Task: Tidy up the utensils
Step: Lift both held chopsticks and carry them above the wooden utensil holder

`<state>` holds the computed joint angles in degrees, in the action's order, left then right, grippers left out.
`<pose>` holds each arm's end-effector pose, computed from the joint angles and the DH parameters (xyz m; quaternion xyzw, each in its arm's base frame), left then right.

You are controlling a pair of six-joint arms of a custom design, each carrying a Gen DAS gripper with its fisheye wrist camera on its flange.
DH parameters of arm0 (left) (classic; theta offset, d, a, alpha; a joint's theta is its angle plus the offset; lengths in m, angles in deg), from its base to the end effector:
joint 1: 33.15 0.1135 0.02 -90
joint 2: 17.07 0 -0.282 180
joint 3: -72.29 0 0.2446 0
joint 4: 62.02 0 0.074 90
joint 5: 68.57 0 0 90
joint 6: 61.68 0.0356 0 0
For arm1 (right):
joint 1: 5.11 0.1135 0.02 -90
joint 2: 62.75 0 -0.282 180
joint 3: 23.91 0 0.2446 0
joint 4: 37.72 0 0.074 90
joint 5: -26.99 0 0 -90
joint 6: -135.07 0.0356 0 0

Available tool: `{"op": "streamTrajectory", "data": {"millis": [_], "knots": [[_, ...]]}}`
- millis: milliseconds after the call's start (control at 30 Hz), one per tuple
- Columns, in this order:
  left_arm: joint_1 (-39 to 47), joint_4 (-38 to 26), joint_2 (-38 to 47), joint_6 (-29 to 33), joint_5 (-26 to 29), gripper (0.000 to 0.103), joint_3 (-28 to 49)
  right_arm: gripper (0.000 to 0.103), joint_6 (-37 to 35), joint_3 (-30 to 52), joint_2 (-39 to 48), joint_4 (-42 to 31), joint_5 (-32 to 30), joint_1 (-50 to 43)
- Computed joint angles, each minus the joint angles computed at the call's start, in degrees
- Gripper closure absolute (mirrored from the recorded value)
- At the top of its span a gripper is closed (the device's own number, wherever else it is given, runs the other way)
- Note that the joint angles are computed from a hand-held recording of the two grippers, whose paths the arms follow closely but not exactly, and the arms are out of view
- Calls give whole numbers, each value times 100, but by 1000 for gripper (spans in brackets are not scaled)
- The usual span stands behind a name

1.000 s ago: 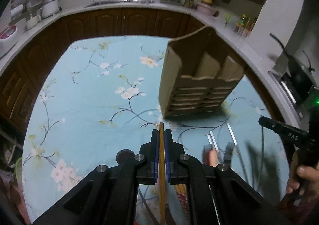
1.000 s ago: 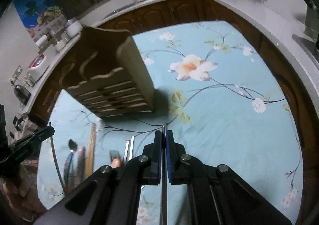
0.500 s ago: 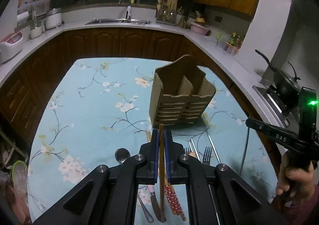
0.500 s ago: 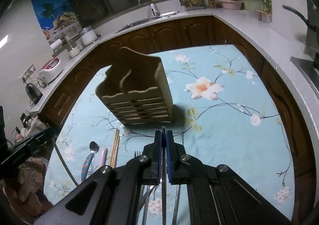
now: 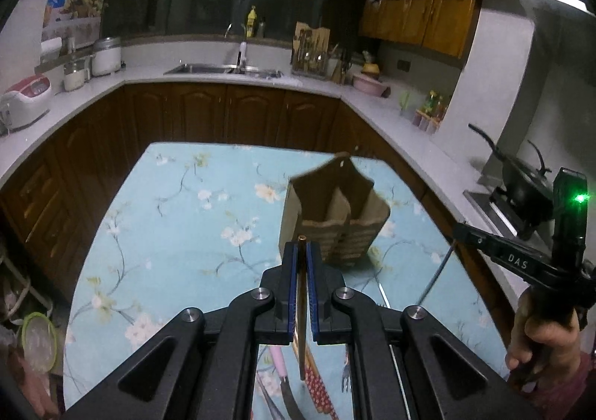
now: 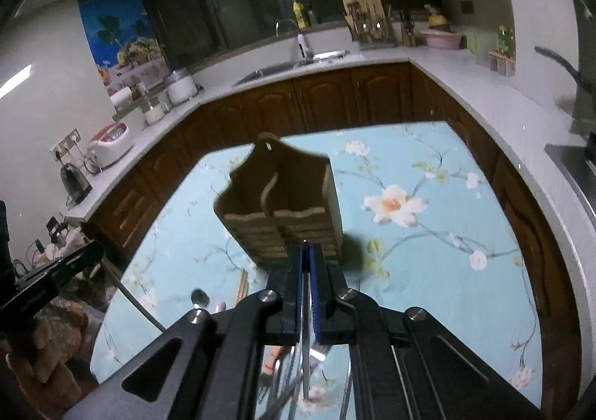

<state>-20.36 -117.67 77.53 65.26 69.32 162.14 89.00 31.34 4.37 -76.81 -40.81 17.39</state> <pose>0.3323 0.0483 0.2892 0.2862 0.8424 -0.2579 0.3768 0.2057 0.0707 0.2399 0.2352 0.8968 0.0278 0.3737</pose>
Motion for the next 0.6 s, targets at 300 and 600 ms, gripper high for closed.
{"op": "streamTrajectory", "data": {"millis": [300, 600], "knots": [[-96, 296, -9, -611, 304, 99, 522, 99, -628, 649, 223, 163, 35, -377], [-685, 1571, 219, -2031, 147, 99, 919, 99, -1450, 1827, 721, 194, 30, -906]]}}
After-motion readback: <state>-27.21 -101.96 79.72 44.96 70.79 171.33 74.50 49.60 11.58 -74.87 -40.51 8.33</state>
